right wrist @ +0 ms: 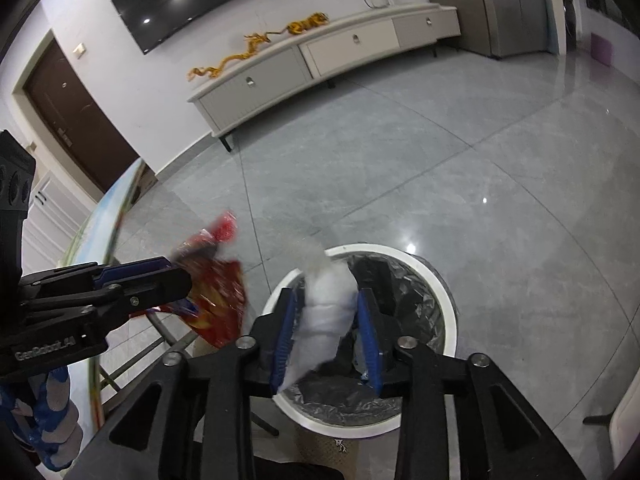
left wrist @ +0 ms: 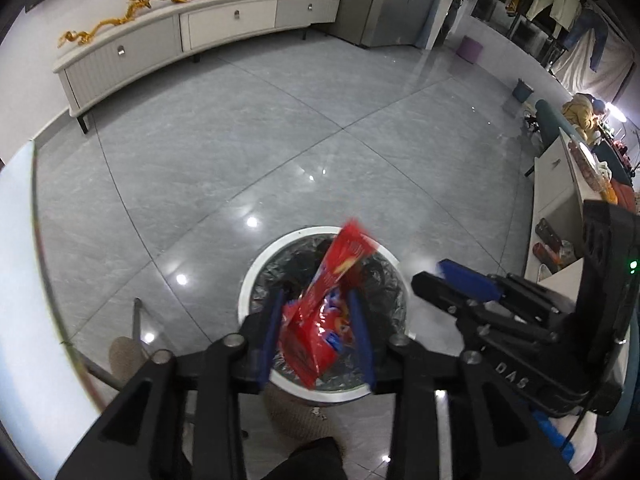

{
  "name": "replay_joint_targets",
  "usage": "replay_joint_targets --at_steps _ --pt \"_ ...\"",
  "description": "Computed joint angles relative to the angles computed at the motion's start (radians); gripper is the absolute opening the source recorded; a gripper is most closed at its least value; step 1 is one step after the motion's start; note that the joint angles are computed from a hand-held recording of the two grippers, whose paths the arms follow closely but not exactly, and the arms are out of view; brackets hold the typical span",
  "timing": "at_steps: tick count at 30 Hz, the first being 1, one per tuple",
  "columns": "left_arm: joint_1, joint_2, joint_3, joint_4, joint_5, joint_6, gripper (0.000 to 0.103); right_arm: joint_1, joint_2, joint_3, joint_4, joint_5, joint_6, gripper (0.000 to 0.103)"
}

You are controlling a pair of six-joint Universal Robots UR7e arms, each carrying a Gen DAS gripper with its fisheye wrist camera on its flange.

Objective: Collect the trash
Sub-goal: 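Carry the wrapper and tissue over the bin and open both grippers, then move both open grippers back to the trash pile on the table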

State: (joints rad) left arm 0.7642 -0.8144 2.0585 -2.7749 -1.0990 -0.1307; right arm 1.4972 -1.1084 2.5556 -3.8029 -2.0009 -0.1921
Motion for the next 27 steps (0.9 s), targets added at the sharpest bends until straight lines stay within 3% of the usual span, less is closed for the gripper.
replay_joint_targets --at_steps 2,8,15,18,20,27 --pt "0.008 0.008 -0.011 -0.002 -0.004 0.001 0.044 -0.014 0.003 0.002 -0.003 -0.003 0.002 0.042" --pt "0.002 0.011 -0.012 -0.015 0.002 -0.001 0.044 -0.011 0.005 0.006 -0.005 -0.025 0.016 0.043" --pt "-0.045 -0.024 0.048 -0.082 0.083 -0.006 0.044 0.015 -0.014 0.022 -0.022 -0.050 0.016 0.043" --pt "-0.065 -0.059 0.087 -0.111 0.112 -0.009 0.051 0.044 -0.026 0.034 -0.032 -0.073 0.026 0.043" --pt "-0.081 -0.087 0.124 -0.146 0.138 -0.010 0.062 0.061 -0.034 0.044 -0.042 -0.085 0.031 0.044" --pt "-0.121 -0.201 0.217 -0.181 0.185 -0.019 0.062 0.148 -0.058 0.066 -0.058 -0.142 0.055 0.045"
